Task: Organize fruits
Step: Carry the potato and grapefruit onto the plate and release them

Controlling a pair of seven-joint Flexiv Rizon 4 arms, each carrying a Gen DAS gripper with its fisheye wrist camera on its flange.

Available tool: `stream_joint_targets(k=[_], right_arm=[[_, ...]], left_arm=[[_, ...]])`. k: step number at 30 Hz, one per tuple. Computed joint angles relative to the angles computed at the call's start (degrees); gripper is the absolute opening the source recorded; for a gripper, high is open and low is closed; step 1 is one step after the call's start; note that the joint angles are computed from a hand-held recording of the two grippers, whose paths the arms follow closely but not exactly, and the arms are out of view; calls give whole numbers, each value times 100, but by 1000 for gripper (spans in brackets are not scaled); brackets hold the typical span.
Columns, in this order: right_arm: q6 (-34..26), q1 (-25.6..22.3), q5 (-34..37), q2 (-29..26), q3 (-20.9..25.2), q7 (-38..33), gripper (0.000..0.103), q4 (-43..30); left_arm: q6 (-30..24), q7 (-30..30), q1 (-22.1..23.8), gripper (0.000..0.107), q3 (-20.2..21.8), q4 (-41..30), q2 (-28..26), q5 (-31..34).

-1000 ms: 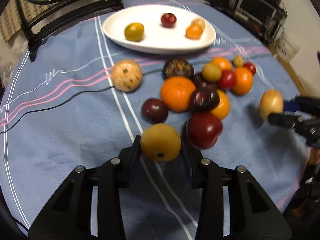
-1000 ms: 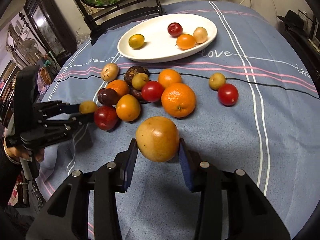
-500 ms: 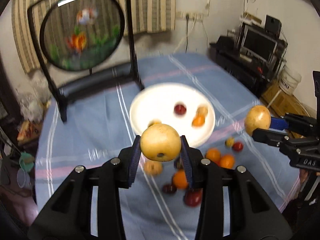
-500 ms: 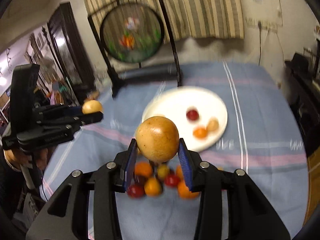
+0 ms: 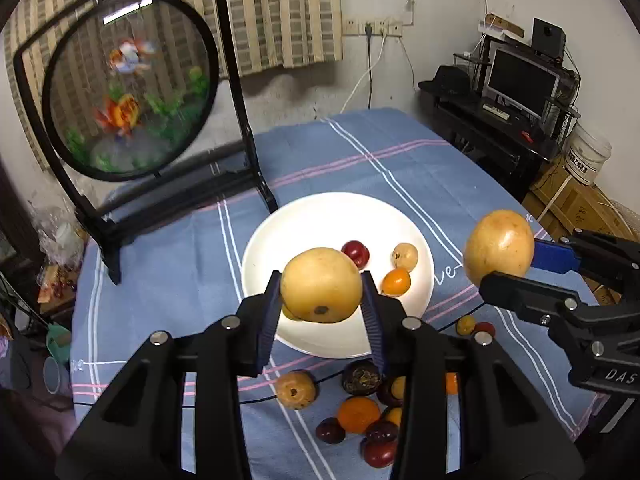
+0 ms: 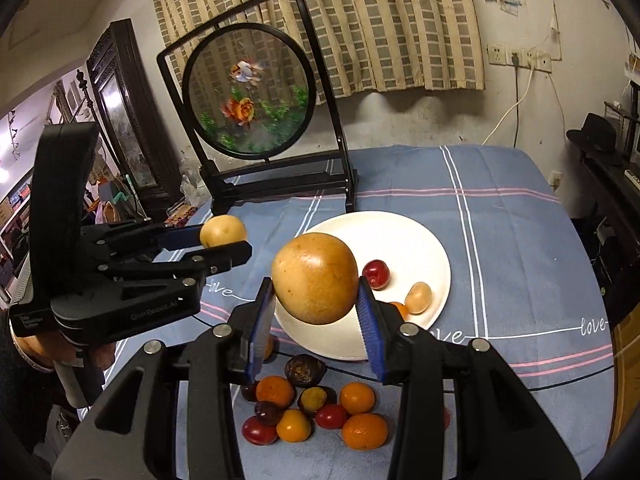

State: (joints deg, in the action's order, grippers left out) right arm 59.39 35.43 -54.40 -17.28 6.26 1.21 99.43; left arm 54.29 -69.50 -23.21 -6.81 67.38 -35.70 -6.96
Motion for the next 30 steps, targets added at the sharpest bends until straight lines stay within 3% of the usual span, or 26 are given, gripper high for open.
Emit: stream_joint_targets(k=[13, 25, 30], right_arm=[[97, -151, 701, -403, -77, -697, 41, -161], [339, -178, 1452, -937, -224, -1543, 41, -501], [332, -170, 1720, -1055, -253, -1803, 41, -590]], left_arm=[[-897, -144, -194, 39, 182, -1436, -1030, 196], [-2125, -450, -304, 39, 485, -3638, -2422, 354], [-2220, -448, -299, 39, 484, -3893, -2587, 361]])
